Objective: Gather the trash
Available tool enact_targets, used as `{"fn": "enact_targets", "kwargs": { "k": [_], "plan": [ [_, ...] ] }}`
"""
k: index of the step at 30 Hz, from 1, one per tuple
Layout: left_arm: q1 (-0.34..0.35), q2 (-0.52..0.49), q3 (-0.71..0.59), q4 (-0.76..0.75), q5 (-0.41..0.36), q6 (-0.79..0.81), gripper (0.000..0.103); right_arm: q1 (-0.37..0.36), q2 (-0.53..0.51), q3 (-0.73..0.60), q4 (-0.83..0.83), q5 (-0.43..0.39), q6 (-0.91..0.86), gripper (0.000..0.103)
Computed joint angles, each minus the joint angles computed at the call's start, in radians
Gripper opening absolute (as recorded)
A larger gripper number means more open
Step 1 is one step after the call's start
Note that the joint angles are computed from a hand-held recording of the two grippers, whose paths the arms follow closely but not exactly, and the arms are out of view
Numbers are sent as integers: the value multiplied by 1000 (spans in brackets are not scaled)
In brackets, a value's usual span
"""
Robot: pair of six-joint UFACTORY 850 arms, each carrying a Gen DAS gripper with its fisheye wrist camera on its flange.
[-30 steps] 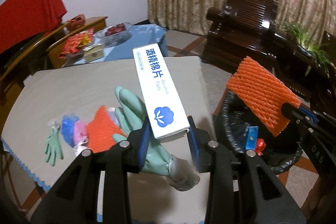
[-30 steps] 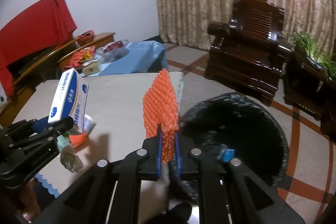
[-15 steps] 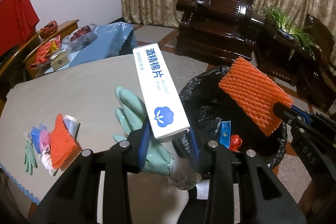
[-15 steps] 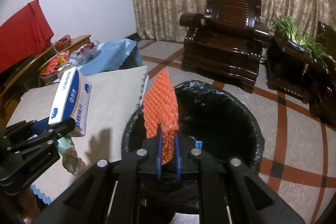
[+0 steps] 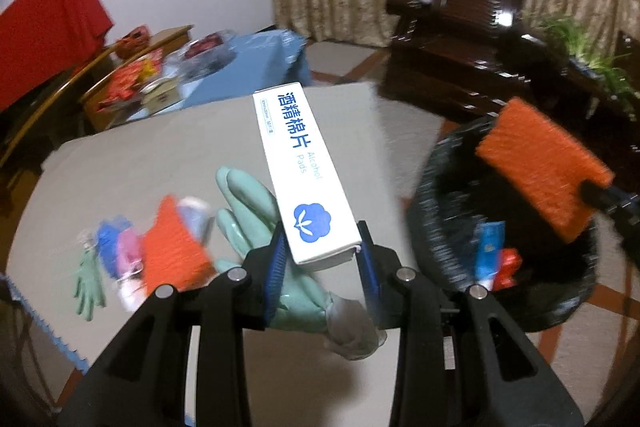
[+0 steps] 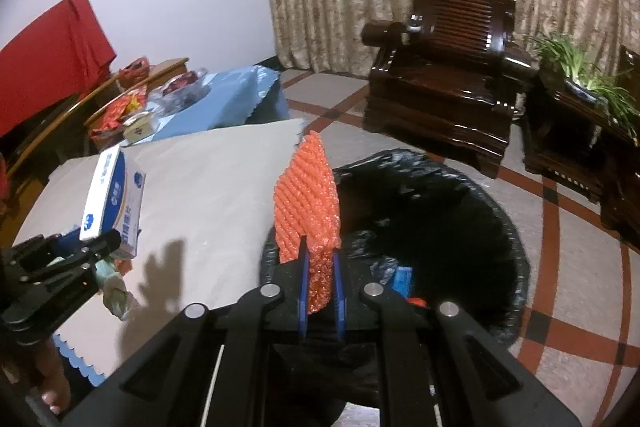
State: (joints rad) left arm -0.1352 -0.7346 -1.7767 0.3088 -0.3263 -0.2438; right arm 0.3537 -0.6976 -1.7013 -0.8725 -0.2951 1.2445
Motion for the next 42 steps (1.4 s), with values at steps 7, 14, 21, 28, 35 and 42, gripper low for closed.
{"fn": "enact_targets", "kwargs": {
  "k": [7,14,21,28,35,42],
  "plan": [
    [77,-49,30,21,-1,-30,33,49,-102,-142,252,-42,-268,10],
    [124,-61,37,-51,-2,10,33,95,-225,-309,473,-105,-473,10],
    [123,-40,75,46,36,-95,32,122,-266,-371,528,-145,-527,10],
    [120,-45,76,-3,34,-28,27,118,-254,-360,499,-148,-494,10],
    [119,-69,44,-48,-3,27,28,119,-257,-368,500,-153,-494,10],
    [115,-6,90,-60,50,36,27,117,-238,-348,474,-141,-469,10]
  ]
}}
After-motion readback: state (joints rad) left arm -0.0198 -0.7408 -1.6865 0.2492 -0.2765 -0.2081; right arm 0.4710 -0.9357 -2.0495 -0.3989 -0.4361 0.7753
